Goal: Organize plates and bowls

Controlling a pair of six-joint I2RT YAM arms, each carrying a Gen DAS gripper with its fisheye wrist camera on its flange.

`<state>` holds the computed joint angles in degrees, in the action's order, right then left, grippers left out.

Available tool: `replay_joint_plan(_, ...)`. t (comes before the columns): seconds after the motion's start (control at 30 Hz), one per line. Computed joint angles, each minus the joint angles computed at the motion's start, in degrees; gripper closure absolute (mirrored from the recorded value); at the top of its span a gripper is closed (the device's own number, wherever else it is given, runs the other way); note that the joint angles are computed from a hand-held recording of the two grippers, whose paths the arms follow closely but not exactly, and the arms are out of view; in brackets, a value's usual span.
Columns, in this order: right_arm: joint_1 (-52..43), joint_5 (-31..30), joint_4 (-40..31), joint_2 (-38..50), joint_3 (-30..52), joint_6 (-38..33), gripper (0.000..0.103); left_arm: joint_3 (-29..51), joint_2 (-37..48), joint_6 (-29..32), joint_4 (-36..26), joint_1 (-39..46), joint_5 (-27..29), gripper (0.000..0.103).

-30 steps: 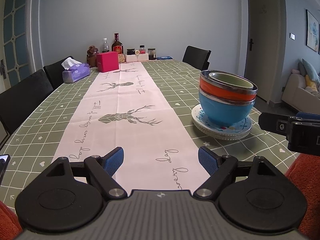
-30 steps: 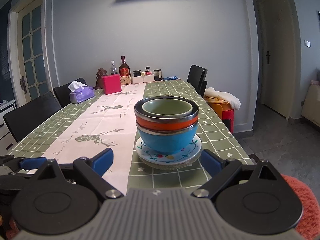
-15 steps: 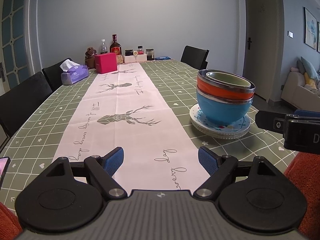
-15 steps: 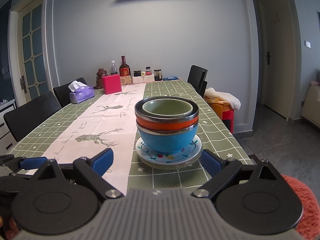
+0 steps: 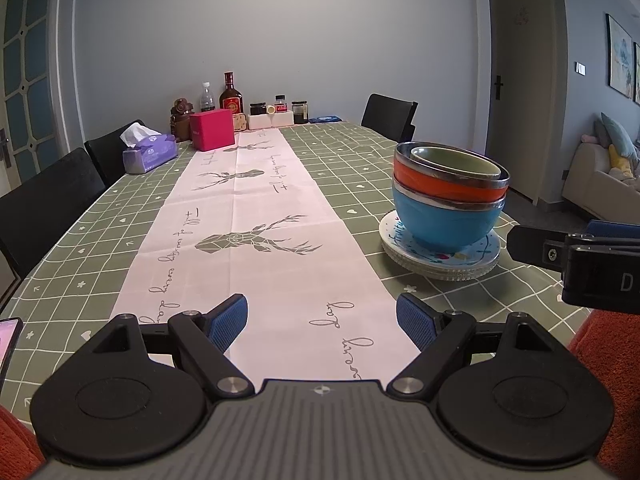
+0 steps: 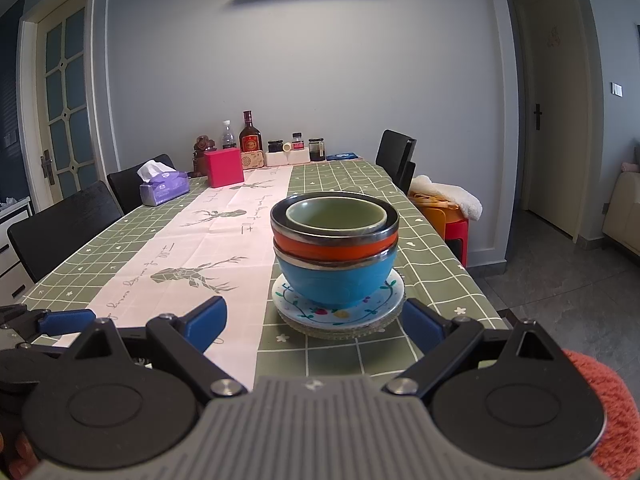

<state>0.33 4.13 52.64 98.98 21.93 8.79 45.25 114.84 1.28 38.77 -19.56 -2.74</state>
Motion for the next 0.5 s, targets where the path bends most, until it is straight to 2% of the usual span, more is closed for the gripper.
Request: replay_joint_plan(0.5,0.05,0.09,-0.25,0.02,0.16,-0.26,0.010,-1.14,-0.31,0.26,1.84,-0.77,-1.71,0.004)
